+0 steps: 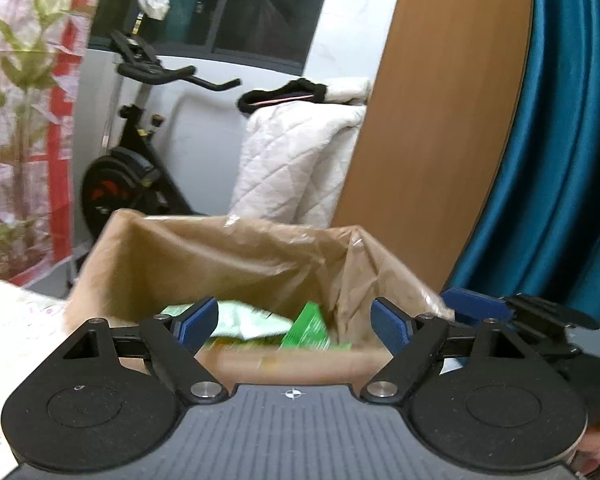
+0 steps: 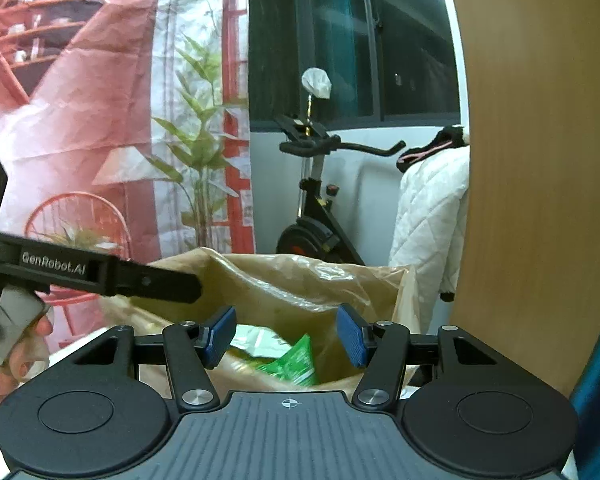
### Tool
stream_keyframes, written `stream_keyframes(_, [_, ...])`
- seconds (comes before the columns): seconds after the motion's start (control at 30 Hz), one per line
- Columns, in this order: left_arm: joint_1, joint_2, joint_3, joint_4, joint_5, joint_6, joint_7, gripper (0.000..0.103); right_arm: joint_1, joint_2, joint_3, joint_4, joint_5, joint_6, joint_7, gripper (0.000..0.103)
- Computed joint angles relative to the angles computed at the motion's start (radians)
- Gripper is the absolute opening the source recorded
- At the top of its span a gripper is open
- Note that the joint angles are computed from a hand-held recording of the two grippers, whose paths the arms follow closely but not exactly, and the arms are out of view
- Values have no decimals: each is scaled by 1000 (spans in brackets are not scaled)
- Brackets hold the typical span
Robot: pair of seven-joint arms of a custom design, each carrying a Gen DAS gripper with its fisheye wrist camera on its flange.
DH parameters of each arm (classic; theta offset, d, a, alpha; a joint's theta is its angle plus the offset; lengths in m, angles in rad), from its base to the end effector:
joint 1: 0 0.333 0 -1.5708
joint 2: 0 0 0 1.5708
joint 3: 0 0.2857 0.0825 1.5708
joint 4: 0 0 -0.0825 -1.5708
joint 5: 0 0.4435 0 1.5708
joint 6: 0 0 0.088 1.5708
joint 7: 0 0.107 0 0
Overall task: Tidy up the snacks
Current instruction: 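Move both grippers down to the orange corn-chip bags beside the box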
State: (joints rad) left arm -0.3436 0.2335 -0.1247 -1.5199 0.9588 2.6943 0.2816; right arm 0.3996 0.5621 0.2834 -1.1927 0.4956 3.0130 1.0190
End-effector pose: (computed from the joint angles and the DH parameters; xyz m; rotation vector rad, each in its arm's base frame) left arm 0.6462 -0.3462 0.5887 -1.6876 1.4360 -1.1524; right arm 0.6812 0.4180 0.5793 -1.6648 0.8425 -0.4968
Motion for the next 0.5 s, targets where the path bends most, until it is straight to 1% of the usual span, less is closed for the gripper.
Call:
stream_keyframes(0.07, [-10, -45, -5, -53, 18, -34, -22, 84, -54, -61, 72, -94, 56, 27, -72, 53])
stream_keyframes(0.13, [-12, -78, -19, -94, 33, -63, -40, 84, -95, -115, 122, -174, 119, 41, -134, 53])
stream_keyframes(0.23, [-6, -112, -41, -144, 57, -78, -76, 83, -140, -181, 176, -269, 232, 54, -229, 53])
stream_keyframes(0.3, [0, -132, -54, -182, 78, -68, -111, 81, -157, -221, 197, -327, 309, 70, -294, 53])
stream_keyframes(0.33, [3, -143, -60, -201, 82, -66, -129, 80, -166, -239, 206, -356, 350, 78, -326, 53])
stream_keyframes(0.4, [10, -148, -73, -223, 72, -54, -146, 76, -167, -265, 204, -398, 411, 83, -362, 53])
stream_keyframes(0.43, [13, -147, -77, -231, 62, -42, -146, 75, -162, -276, 194, -418, 432, 84, -370, 53])
stream_keyframes(0.5, [18, -137, -85, -240, 31, -19, -115, 66, -130, -293, 150, -461, 436, 95, -352, 53])
